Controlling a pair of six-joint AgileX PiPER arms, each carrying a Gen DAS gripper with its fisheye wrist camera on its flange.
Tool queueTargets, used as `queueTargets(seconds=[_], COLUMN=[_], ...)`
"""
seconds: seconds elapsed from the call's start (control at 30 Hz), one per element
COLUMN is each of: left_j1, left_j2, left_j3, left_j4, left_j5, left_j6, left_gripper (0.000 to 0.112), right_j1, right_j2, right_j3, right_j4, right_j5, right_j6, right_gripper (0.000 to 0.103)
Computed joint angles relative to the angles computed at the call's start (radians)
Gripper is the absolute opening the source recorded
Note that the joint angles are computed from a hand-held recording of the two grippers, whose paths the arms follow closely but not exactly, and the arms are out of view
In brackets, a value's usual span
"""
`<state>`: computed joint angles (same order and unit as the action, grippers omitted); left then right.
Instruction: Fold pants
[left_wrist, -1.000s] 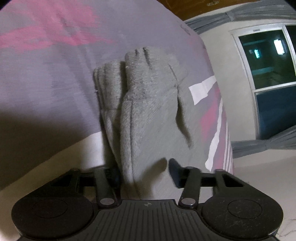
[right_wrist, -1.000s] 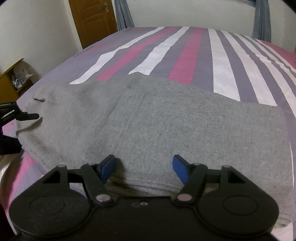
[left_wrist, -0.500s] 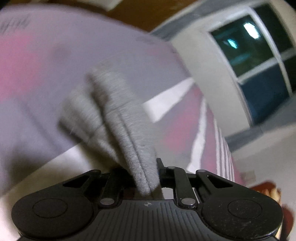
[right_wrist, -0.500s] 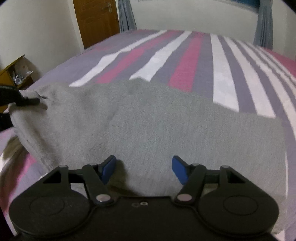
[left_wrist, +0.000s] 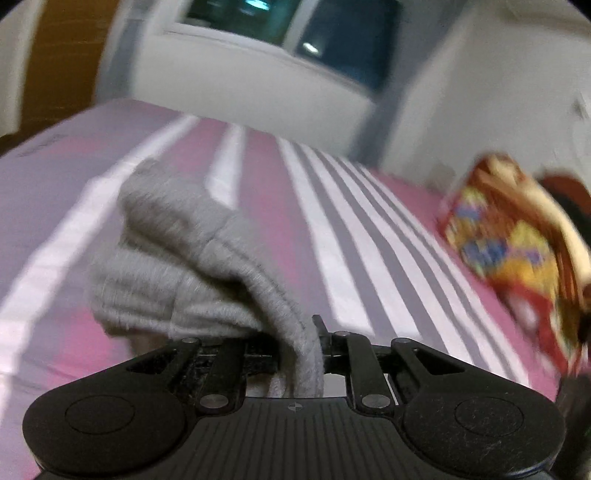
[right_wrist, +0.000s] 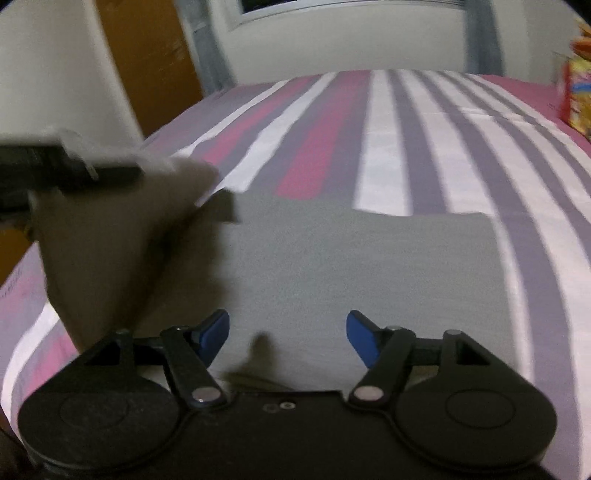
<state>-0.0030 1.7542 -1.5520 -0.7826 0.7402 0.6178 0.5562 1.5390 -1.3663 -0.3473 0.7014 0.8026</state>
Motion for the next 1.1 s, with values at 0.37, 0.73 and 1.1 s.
queueTargets(seconds=[0.37,0.73,1.1], left_j1=[-0.345,-0.495,-0.23], left_j2=[-0.062,-0.031,-0.106], left_j3=[0.078,-0.005,0.028], left_j4=[0.588,0.74,0.411], left_j5=[-0.107,0.013,0.133], left_j6=[-0.287,-0.302,-0.418], left_gripper=[0.026,0.032,0.032], right_j1=[-0.2,-0.326,-0.36], right_j2=[-0.248,-0.339,-0.3], right_j3=[0.291,0.384,0.352], right_j4=[0.164,0.394,0.647], right_j5=[-0.117,-0.194,-0.184], right_j6=[-0.073,-0.232,-0.446], right_gripper=[0.074,0.077,0.078])
